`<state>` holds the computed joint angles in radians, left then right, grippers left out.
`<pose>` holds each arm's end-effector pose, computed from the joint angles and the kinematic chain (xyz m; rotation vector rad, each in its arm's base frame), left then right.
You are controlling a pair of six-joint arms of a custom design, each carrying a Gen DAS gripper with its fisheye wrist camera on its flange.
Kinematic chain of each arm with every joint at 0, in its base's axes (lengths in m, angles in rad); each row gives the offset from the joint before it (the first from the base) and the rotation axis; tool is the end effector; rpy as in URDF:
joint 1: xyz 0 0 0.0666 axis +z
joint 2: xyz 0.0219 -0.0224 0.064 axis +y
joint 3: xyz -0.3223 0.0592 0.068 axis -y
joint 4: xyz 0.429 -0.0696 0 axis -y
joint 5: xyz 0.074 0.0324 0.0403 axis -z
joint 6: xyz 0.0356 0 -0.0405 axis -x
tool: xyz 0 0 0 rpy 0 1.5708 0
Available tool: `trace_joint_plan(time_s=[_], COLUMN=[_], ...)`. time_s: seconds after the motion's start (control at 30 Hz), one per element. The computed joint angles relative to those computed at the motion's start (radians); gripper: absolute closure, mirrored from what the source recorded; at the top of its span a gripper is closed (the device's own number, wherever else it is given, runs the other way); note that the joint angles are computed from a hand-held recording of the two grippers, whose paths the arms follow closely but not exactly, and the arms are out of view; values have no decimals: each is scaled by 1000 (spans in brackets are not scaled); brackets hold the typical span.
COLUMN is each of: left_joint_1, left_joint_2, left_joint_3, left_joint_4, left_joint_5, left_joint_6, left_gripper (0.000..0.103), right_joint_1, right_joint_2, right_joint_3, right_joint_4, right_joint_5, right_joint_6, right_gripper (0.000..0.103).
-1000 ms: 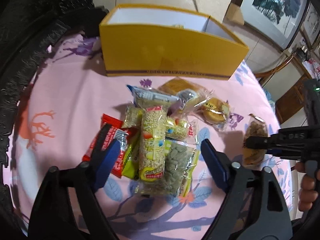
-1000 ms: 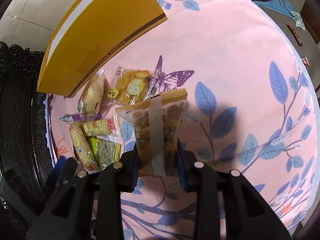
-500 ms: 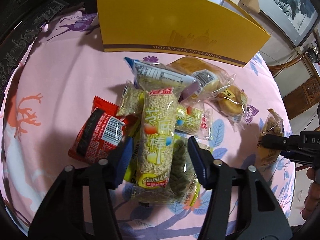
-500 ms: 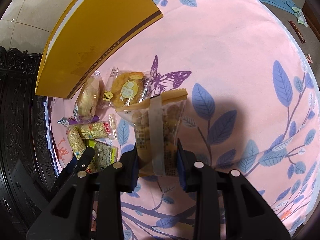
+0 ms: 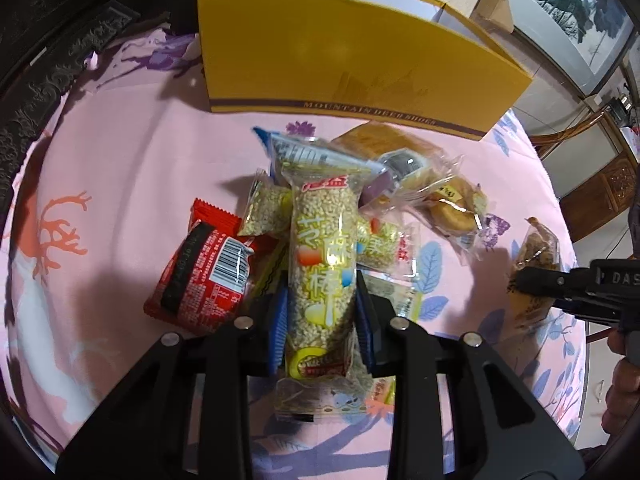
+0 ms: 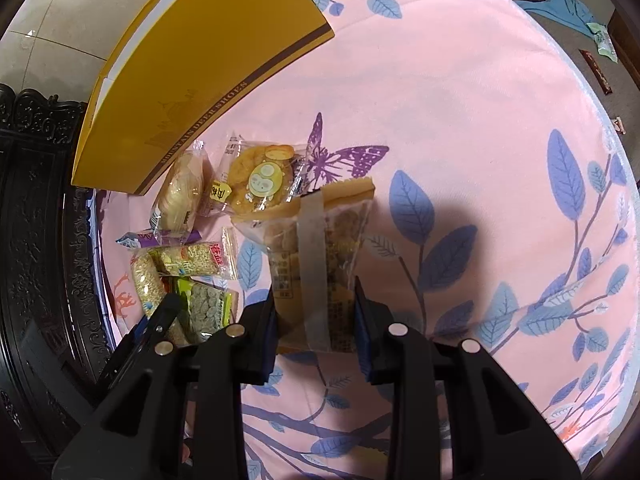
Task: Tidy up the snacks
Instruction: 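Carry both snacks over the yellow box and open both tools to drop them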
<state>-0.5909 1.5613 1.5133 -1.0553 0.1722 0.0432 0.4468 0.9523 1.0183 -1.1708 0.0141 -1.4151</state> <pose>0.4650 -0.3198 0.3355 0.7892 2.6028 -0.4249 0.3319 0.1580 0.3629 1.3101 2.4810 0.5223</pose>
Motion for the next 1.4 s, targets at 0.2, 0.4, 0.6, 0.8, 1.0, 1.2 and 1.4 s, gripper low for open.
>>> trace_joint_plan(time_s=[0.2, 0.4, 0.6, 0.8, 1.0, 1.2, 1.4], left_joint_1=[0, -8, -6, 7, 10, 4, -4], left_joint_2=[-50, -96, -132, -102, 34, 213, 457], left_joint_3=[-16, -19, 1, 106, 325, 603, 978], left_joint_4=[0, -1, 15, 32, 43, 19, -76], left_joint_5=[1, 2, 26, 48, 48, 37, 25], left_joint_6=[13, 24, 47, 63, 63, 32, 15], left_gripper=[74, 74, 74, 74, 74, 73, 73], right_joint_1=[14, 29, 48, 39, -34, -122, -205], right_joint_2=[-1, -4, -6, -1, 47, 125, 206], right_joint_3=[14, 35, 66, 135, 247, 361, 437], right_joint_4=[-11, -24, -36, -47, -11, 42, 83], right_joint_5=[24, 56, 104, 199, 262, 273, 245], right_joint_6=[10, 32, 66, 148, 308, 459, 569], right_gripper=[71, 71, 71, 71, 71, 71, 71])
